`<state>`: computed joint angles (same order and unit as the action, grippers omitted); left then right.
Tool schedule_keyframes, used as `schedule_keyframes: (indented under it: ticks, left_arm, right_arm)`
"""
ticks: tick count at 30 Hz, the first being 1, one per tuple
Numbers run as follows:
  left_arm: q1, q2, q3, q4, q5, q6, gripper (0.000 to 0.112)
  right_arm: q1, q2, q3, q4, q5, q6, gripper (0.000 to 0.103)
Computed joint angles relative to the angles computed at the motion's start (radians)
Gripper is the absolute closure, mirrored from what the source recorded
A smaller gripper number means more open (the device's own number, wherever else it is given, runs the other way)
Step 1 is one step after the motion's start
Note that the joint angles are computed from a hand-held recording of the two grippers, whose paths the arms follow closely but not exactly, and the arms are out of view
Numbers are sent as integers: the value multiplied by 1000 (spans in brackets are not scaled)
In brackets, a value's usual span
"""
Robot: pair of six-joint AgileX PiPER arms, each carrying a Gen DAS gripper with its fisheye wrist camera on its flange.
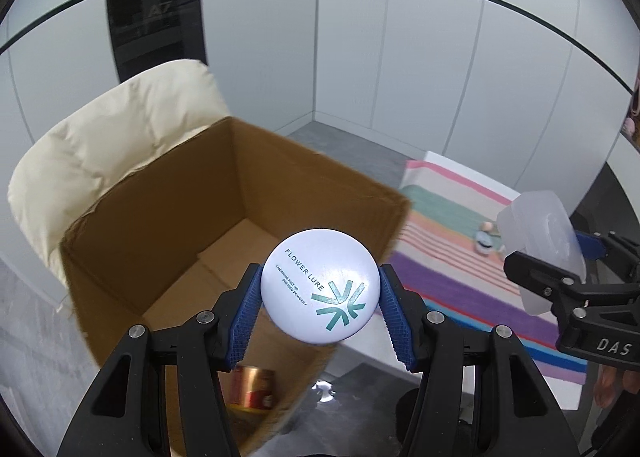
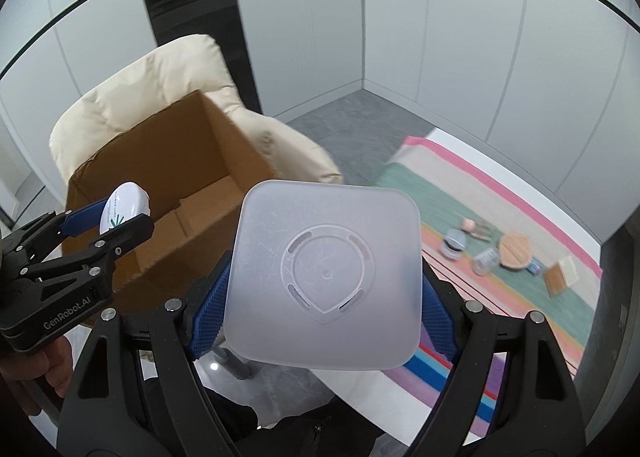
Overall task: Organize objects
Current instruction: 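Carry the white compact with the left tool into the box and release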
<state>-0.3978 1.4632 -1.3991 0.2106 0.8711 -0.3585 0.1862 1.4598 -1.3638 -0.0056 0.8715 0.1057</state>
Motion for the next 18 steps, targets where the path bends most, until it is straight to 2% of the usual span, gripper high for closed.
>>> schedule_keyframes:
  ticks: [6,15,16,18]
  left_arm:
    - [93,-30,57,-44,-15,53,54]
    - [157,-56,124,-28,-45,69,53]
    - [154,-67,133,-4,-46,55,51]
    - [140,-92,151,71,-51,9,31]
  right_arm:
    - [105,56,-65,-40,9,49,18]
    - [203,130,-141,-73,22,99,18]
    - [211,141,-152,-74,25,103,18]
    - [224,158,-175,-70,28,109,18]
